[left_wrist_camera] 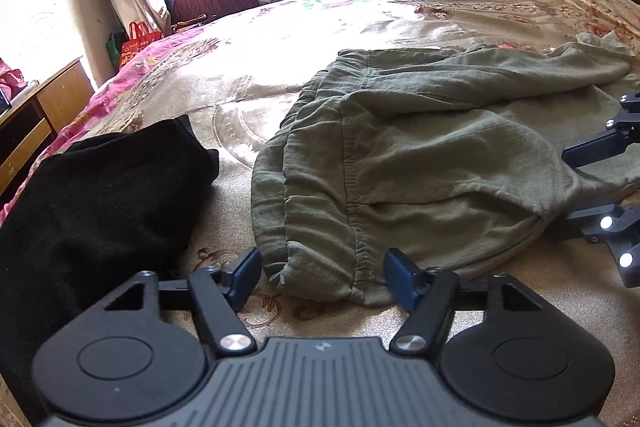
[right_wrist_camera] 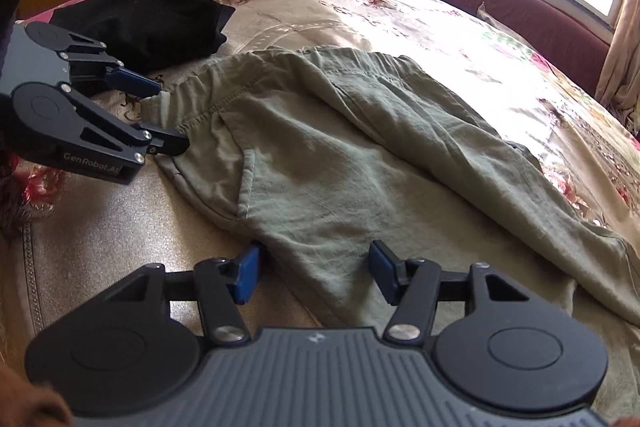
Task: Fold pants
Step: 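Grasp the waistband edge with the left gripper while the right gripper grasps the other waistband corner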
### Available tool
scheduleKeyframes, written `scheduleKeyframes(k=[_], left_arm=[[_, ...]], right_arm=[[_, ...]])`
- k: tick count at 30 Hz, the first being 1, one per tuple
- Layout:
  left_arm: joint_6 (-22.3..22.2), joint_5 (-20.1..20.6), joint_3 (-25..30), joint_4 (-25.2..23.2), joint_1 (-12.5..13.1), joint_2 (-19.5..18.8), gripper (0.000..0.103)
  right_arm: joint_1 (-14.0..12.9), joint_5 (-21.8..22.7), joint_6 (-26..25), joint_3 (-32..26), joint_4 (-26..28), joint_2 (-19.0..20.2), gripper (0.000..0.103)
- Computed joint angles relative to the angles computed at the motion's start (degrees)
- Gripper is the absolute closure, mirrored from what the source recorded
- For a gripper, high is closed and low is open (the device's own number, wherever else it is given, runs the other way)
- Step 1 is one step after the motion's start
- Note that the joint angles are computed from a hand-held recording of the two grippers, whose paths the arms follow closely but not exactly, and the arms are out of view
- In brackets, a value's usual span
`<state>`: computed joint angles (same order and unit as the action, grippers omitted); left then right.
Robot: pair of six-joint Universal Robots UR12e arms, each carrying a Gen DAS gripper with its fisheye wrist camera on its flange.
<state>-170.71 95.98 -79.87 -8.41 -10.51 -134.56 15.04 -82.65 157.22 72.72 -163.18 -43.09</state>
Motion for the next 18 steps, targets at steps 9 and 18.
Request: scheduleKeyframes(k=[9,18], left_arm=[[0.68,-4.68,-0.18,-1.44,0.48,0.52,0.054],[0.57,-4.80,-6.38,-2.31,1.93,5.21,0.066]], right_arm=[[0.15,-0.53,1.87,-1.14,1.52,0.45,0.063],[0.84,6.71,2.19,2.22,6.98,-3.22,0.095]])
